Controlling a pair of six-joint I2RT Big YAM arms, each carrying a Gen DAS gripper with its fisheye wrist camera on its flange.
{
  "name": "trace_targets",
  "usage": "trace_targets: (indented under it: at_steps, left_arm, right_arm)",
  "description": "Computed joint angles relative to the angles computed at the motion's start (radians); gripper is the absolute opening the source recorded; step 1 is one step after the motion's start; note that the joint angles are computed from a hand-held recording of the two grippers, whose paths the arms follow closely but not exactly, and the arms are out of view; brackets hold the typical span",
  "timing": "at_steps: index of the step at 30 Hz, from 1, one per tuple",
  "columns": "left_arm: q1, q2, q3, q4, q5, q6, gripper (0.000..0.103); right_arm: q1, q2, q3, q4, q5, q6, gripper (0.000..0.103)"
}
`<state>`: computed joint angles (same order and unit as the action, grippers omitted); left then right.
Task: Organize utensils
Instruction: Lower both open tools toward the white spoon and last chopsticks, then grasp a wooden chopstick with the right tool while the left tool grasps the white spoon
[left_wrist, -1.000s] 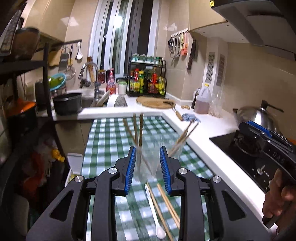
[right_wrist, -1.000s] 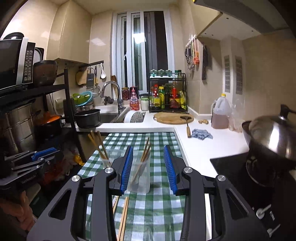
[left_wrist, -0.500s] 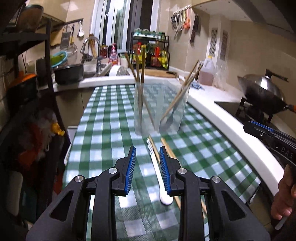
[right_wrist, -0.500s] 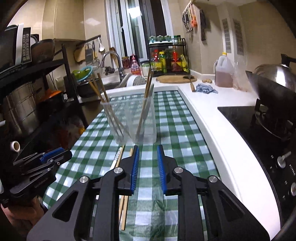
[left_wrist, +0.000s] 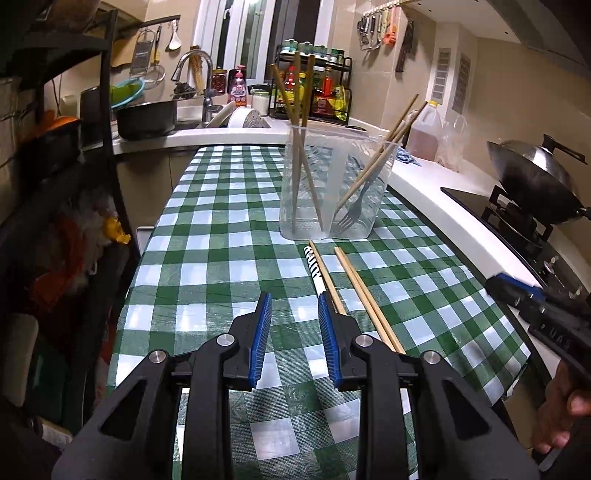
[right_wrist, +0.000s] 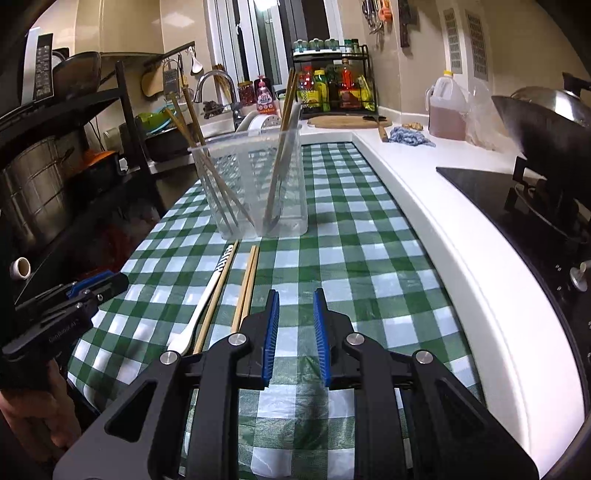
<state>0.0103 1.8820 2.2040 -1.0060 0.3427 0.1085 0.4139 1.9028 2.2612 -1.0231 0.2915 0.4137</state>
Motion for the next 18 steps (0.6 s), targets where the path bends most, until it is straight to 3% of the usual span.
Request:
trace_targets:
  at_steps: [5,12,18]
  left_arm:
    - [-0.001,0.013,0.015,-0.023,-0.006,-0.004,0.026]
    - [-0.004,0.021,0.021,-0.048,0.008,0.003,0.026]
    - [-0.003,0.031,0.034,-0.068,0.013,0.0,0.026]
  right_arm:
    - [0.004,0.018,0.003,-0.012,-0.025,0.008,0.018]
    - [0.013,0.075,0.053,-0.07,-0.136,0.015,0.02]
    - [0.028,0.101,0.067,-0.108,-0.162,0.006,0.02]
